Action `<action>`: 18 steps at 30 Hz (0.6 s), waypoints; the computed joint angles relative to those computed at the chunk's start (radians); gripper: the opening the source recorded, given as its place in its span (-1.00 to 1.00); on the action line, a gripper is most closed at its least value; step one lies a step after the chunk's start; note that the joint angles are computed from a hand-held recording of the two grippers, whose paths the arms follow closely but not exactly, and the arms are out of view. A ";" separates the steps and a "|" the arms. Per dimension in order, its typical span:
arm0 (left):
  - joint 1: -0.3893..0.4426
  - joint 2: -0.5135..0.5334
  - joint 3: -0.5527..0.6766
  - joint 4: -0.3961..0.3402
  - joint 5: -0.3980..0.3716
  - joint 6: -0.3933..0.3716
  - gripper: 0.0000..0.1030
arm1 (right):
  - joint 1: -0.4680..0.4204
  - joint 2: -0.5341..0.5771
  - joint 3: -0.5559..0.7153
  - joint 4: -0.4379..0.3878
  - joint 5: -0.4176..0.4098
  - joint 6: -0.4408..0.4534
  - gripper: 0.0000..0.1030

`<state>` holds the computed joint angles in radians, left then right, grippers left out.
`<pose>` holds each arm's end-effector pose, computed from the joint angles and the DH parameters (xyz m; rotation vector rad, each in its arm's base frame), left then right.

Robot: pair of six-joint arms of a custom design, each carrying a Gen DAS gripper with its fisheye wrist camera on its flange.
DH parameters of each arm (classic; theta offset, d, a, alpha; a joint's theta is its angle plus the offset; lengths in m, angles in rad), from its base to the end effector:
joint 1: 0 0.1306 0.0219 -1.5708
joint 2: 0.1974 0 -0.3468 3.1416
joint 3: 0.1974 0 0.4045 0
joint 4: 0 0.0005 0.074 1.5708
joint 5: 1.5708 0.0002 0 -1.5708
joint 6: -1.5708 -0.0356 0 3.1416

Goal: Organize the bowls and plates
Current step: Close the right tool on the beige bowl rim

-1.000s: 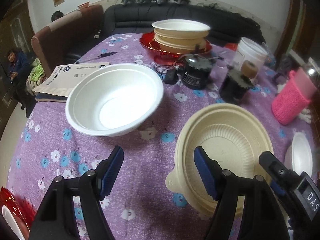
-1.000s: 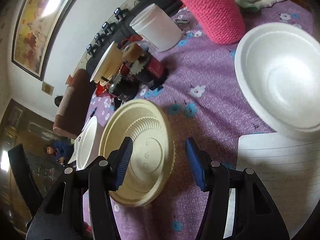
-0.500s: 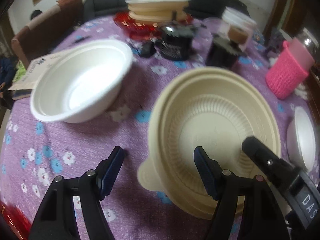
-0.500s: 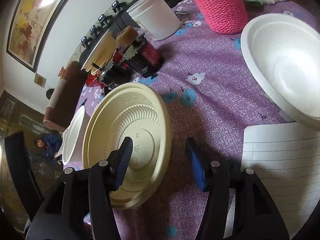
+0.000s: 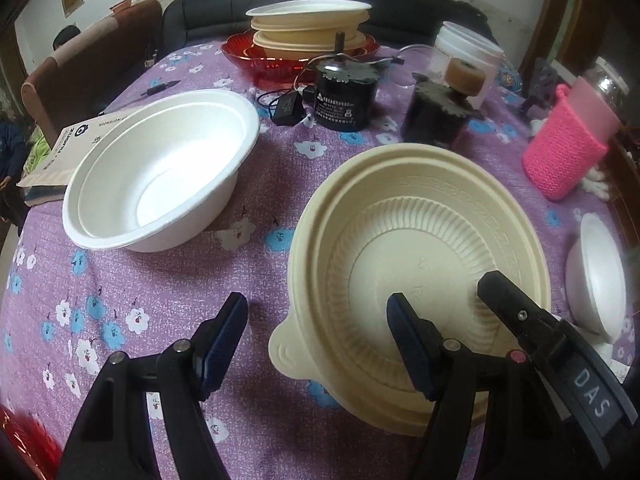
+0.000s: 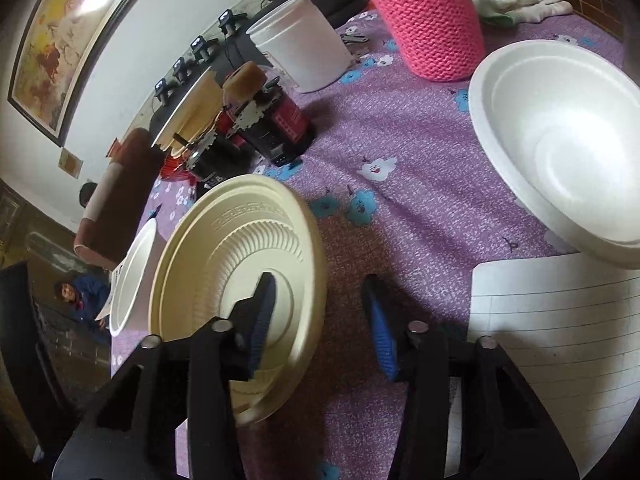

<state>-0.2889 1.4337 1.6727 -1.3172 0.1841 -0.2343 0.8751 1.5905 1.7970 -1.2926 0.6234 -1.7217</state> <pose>0.4650 -0.1455 0.4764 0.7427 2.5369 -0.2620 0.3626 0.4011 0.4611 1.1580 2.1057 0.3627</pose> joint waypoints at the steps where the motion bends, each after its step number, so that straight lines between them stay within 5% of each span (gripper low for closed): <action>1: 0.002 -0.002 -0.001 0.004 -0.003 0.000 0.40 | 0.000 -0.001 -0.002 -0.001 0.002 -0.002 -0.20; 6: 0.010 -0.001 0.003 0.003 0.007 0.013 0.28 | 0.000 0.001 0.002 -0.007 0.004 -0.005 -0.21; 11: 0.014 0.008 0.007 -0.002 0.019 0.016 -0.34 | 0.001 0.000 -0.001 -0.001 0.005 -0.006 -0.21; 14: 0.015 0.014 0.004 -0.006 0.033 0.015 -0.43 | -0.002 0.009 0.010 -0.019 -0.007 0.009 -0.54; 18: 0.020 0.007 -0.001 0.005 0.055 0.020 -0.48 | -0.003 -0.010 -0.018 0.015 -0.017 0.015 -0.70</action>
<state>-0.2690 1.4408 1.6719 -1.3125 0.2387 -0.2139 0.8720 1.5801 1.7793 -1.2781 0.6063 -1.7067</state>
